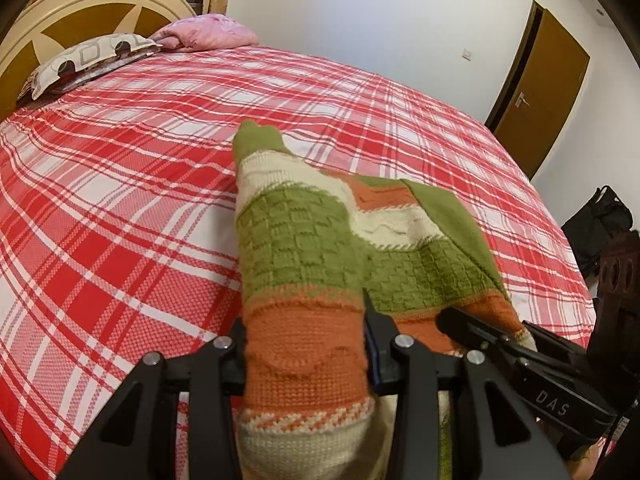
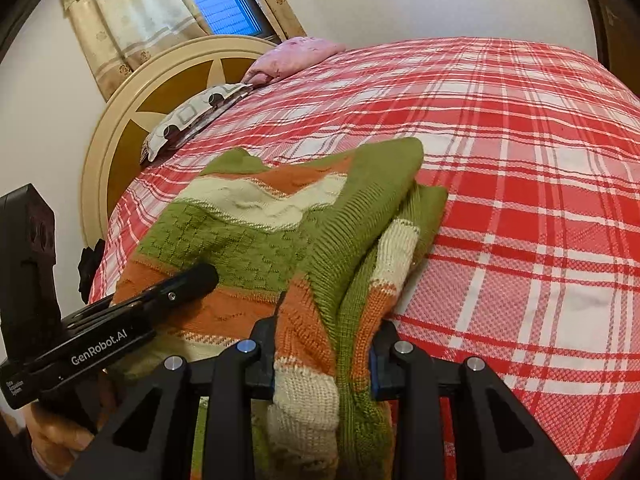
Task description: Fold small clothes
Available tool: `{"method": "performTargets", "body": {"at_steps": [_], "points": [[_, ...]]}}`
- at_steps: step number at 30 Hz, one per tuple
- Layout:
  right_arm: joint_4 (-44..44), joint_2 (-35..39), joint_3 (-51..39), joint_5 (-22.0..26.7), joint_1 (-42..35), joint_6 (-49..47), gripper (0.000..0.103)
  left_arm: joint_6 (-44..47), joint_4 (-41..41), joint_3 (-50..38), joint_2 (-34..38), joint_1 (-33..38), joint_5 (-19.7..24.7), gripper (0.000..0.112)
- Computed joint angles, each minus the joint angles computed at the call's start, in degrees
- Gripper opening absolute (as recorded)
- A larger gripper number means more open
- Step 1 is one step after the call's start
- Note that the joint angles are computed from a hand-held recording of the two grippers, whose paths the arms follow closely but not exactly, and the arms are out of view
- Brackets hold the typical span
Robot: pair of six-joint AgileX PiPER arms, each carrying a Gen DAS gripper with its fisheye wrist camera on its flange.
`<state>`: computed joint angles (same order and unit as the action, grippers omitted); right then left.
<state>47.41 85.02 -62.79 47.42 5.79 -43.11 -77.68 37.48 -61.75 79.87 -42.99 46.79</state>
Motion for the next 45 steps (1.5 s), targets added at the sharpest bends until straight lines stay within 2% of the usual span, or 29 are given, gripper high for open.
{"method": "performTargets", "body": {"at_steps": [9,12,15,20,23,26,29,31,34,37,39,40,44,45], "points": [[0.0,0.9,-0.5,0.6,-0.2,1.0,0.032,-0.1,0.1,1.1,-0.5,0.4,-1.3,0.042],[0.0,2.2,-2.1,2.5,-0.4,4.0,0.032,0.4,-0.4,1.7,-0.8,0.9,-2.2,0.042],[-2.5,1.9,-2.6,1.0,1.8,4.7,0.032,2.5,-2.7,1.8,-1.3,2.5,-3.2,0.042],[8.8,6.1,-2.3,5.9,-2.8,-0.8,0.033,2.9,-3.8,3.2,-2.3,4.3,-5.2,0.042],[11.1,7.8,-2.2,8.3,-4.9,-4.0,0.034,2.1,-1.8,2.4,-1.2,3.0,-3.7,0.043],[10.9,9.0,-3.1,12.6,-7.5,-4.6,0.034,2.8,-0.9,2.5,-0.8,2.5,-3.6,0.048],[11.3,8.0,-1.1,16.0,-10.8,-7.3,0.039,5.7,-5.7,5.3,-3.2,5.5,-8.0,0.057],[9.6,5.2,0.6,16.6,-12.4,-7.5,0.043,6.6,-7.1,6.4,-4.5,6.0,-8.2,0.066],[5.5,-2.2,3.2,14.1,-13.8,-7.4,0.046,4.1,-3.2,6.7,-6.7,2.5,-3.6,0.074],[-2.3,-14.6,7.4,3.9,-10.1,-6.4,0.046,-0.6,3.4,6.8,-9.6,-4.0,5.8,0.081],[-7.2,-20.7,9.3,-0.5,-4.9,-4.3,0.041,-3.6,5.1,6.9,-10.7,-6.5,9.7,0.082],[-7.4,-21.8,9.7,-0.4,-3.7,-4.5,0.035,-5.4,5.8,6.9,-11.1,-8.0,11.6,0.082],[-12.0,-23.8,11.8,-1.4,4.7,0.1,0.032,-11.4,9.8,6.0,-9.0,-14.8,19.3,0.082],[-13.2,-23.5,12.8,-1.4,6.3,1.2,0.024,-11.5,9.1,5.9,-8.3,-14.3,19.3,0.082]]}}
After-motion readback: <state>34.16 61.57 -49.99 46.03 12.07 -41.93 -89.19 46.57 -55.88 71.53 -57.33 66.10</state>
